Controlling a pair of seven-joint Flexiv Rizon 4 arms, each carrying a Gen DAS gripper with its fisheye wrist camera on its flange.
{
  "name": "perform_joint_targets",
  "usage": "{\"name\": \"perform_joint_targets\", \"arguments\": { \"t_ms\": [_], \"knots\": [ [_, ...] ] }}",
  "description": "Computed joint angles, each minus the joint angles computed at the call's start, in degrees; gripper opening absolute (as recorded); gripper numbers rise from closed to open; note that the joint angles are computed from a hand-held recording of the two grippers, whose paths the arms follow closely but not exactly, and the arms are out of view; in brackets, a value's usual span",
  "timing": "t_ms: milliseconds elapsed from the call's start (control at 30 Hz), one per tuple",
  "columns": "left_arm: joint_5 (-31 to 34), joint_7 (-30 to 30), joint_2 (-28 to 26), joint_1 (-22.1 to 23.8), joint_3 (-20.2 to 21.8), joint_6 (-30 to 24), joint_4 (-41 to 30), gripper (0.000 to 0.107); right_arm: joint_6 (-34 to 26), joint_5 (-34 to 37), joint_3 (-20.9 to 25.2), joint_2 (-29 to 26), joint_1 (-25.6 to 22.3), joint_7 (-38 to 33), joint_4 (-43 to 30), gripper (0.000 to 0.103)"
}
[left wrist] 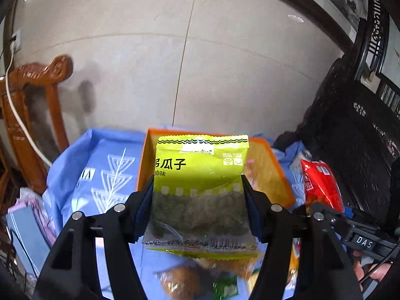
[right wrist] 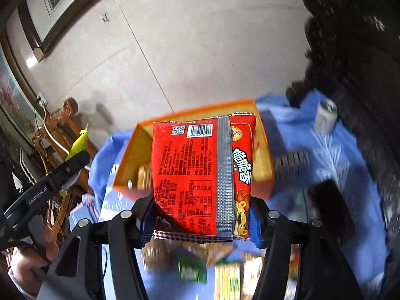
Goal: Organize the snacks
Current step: 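Carry both packs over the orange box and open both tools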
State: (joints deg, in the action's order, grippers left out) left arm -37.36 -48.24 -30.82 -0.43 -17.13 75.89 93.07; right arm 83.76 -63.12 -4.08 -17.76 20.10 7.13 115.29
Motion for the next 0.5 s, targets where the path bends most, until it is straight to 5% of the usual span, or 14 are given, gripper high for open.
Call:
{"name": "perform_joint_targets", "arguments": {
  "t_ms": [100,200,267,333,500],
  "knots": [
    [3.43,-3.49,-3.09,-2.73,2.91,-1.45,-6.26,0.069,-0.63,2.52,-0.07,-2.72,-0.69,-4.84,-4.82,0.06],
    [9.84,-12.55,-6.66,-7.47,10.11,-2.78,-14.31,0.098,-3.05,6.5,-0.19,-4.39,-0.65,-10.45,-8.58,0.066],
    [11.87,-16.63,-7.02,-8.06,11.49,-0.15,-15.55,0.098,-1.61,2.77,-4.04,-3.32,1.07,-6.69,-8.13,0.071],
    [11.73,-15.47,-6.27,-5.49,7.81,2.55,-13.53,0.099,0.86,-6.98,-8.17,-1.52,2.08,1.37,-6.67,0.073],
    [15.05,-17.42,-4.06,-4.52,9.44,-1.94,-7.93,0.099,-1.12,-11.4,-5.28,2.34,-1.33,2.98,-0.27,0.073]
  ]
}}
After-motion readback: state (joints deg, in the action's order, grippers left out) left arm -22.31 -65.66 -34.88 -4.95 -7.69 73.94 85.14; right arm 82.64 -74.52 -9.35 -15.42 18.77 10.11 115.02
